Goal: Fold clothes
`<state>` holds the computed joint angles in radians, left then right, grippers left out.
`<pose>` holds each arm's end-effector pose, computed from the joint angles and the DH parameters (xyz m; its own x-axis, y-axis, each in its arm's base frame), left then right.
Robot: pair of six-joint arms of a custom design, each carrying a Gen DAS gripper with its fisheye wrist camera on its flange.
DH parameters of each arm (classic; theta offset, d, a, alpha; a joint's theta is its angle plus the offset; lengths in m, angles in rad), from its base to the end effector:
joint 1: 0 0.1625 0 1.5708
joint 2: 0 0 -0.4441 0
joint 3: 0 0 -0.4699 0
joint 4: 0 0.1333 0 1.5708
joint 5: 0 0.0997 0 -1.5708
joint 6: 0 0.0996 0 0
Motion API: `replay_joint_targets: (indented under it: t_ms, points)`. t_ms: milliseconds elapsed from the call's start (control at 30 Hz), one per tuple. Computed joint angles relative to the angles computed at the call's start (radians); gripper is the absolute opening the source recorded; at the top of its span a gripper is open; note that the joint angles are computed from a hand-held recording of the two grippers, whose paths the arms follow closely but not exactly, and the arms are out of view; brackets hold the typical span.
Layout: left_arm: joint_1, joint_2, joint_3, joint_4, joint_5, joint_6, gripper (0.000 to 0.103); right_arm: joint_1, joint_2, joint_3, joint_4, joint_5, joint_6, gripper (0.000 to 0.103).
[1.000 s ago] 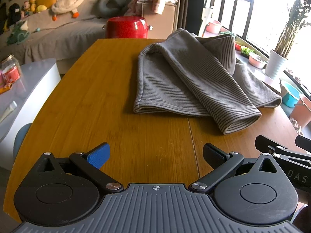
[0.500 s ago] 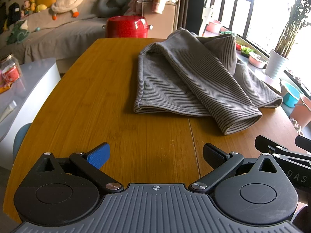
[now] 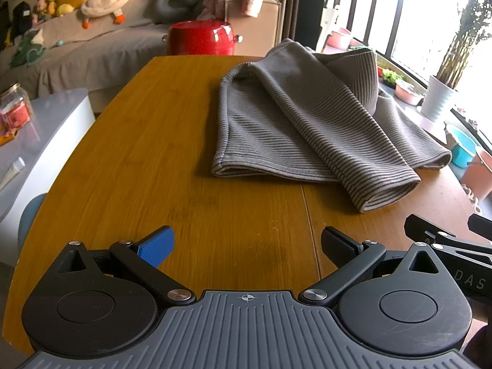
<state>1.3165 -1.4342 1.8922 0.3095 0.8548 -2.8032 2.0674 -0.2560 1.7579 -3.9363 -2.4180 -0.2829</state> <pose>0.0749 -0.5018 0.2708 -0.7429 -0.0291 -0.6688 0.4466 0.7227 -0.5275 0.3264 -0.4793 -0.1609 -0.7332 0.0186 0.6798 -0.5355 0.6003 -0.5941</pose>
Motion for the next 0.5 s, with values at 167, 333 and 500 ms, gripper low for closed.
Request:
replay_joint_targets:
  t_ms: [167,333,500]
  points:
    - [0.031,0.068,-0.090,0.049,0.068,0.065,0.103,-0.028,-0.016,-0.009,0.024,0.037,-0.013,0.103]
    - [0.074,0.127,-0.205,0.092,0.239,0.152,0.103,-0.089,-0.090,0.009,0.129,0.200,0.062,0.103]
    - [0.119,0.238,-0.368,0.167,0.351,0.136,0.103,-0.134,-0.102,-0.072,0.177,0.271,0.050,0.103]
